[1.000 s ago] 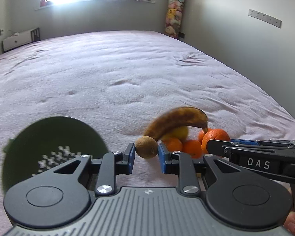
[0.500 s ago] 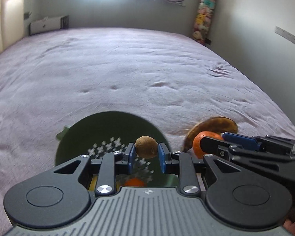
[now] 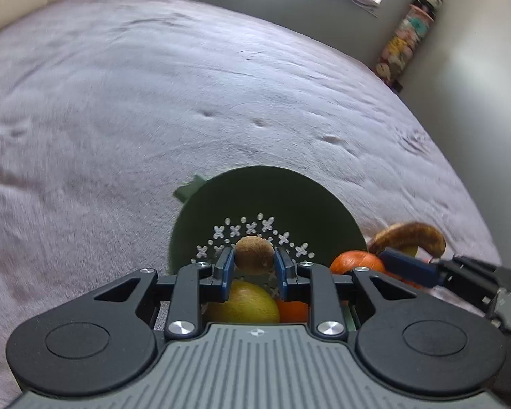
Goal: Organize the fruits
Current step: 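Carry the kiwi and mandarin over the colander and release both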
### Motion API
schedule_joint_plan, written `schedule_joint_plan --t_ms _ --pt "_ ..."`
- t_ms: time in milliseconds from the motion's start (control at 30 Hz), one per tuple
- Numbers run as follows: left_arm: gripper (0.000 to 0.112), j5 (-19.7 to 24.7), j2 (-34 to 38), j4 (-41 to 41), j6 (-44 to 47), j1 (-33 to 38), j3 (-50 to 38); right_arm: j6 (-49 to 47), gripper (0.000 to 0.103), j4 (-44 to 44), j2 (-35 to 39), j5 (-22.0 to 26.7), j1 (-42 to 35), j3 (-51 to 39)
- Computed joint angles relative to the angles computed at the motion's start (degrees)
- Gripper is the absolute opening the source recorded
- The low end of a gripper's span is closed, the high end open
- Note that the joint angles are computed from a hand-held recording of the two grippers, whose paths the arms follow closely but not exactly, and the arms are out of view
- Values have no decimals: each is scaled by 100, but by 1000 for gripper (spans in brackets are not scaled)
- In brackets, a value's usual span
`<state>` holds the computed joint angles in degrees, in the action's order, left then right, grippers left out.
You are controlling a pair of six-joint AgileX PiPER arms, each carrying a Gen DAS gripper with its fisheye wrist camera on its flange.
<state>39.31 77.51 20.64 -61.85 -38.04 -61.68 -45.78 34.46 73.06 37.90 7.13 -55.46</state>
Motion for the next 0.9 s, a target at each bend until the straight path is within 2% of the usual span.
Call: schedule_joint_plan --t_ms 200,300,367,567,900 --pt "28 -711 -61 -582 232 439 377 76 37 -465 557 -102 334 -290" --pt "28 -850 110 -717 398 461 329 129 37 -643 870 -130 408 -481" --pt "28 -730 279 -609 377 379 190 137 37 -737 1063 -123 431 -596" --pt "28 131 864 -180 258 91 -467 70 37 -945 1532 -131 488 -822" --pt "28 586 1317 -336 214 165 -812 218 37 -1505 2041 -276 743 -1071"
